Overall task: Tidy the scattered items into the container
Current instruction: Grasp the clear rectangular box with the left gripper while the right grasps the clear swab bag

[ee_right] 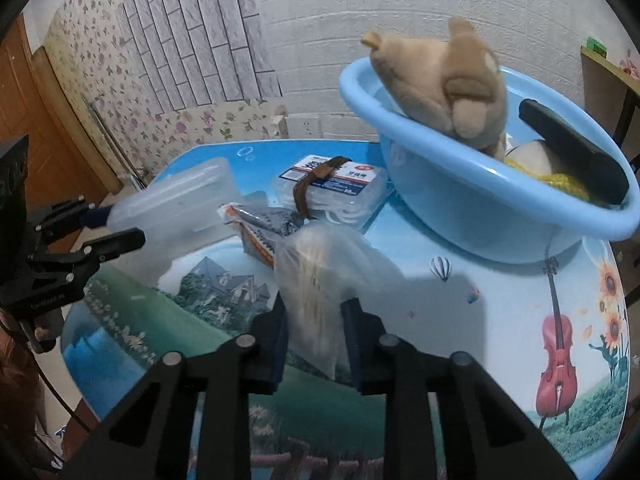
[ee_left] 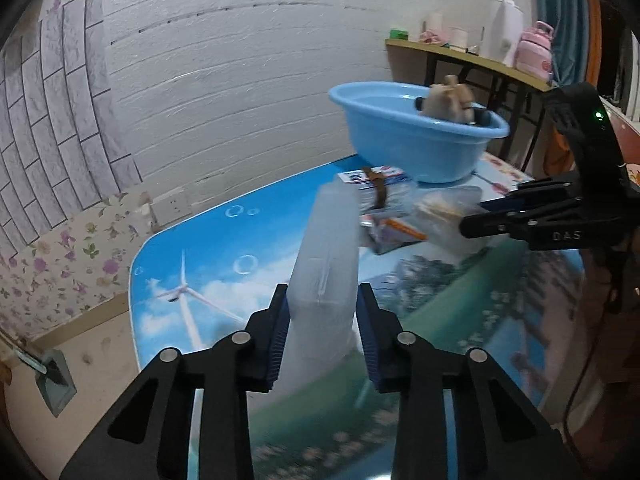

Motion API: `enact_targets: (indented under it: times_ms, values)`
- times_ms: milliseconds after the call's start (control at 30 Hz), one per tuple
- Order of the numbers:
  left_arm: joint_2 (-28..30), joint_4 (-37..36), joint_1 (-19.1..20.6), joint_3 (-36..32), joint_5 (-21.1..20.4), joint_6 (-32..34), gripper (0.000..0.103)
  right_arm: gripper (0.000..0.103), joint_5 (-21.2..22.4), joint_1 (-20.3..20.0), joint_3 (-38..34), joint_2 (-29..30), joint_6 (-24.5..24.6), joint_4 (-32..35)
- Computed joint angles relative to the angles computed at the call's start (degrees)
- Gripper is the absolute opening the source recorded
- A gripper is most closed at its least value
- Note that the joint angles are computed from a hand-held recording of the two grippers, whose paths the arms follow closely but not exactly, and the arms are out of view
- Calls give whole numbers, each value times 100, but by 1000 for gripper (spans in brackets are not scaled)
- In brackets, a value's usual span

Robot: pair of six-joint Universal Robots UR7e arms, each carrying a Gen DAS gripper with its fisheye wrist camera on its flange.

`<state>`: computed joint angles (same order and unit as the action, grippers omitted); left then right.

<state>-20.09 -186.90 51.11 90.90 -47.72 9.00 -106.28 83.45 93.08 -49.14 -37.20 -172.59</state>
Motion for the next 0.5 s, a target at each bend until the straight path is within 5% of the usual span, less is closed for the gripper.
enact_targets:
  times_ms: [500]
  values:
    - [53,-32,-725,667,559,-1654,30,20,553,-143,979,-897,-5,-188]
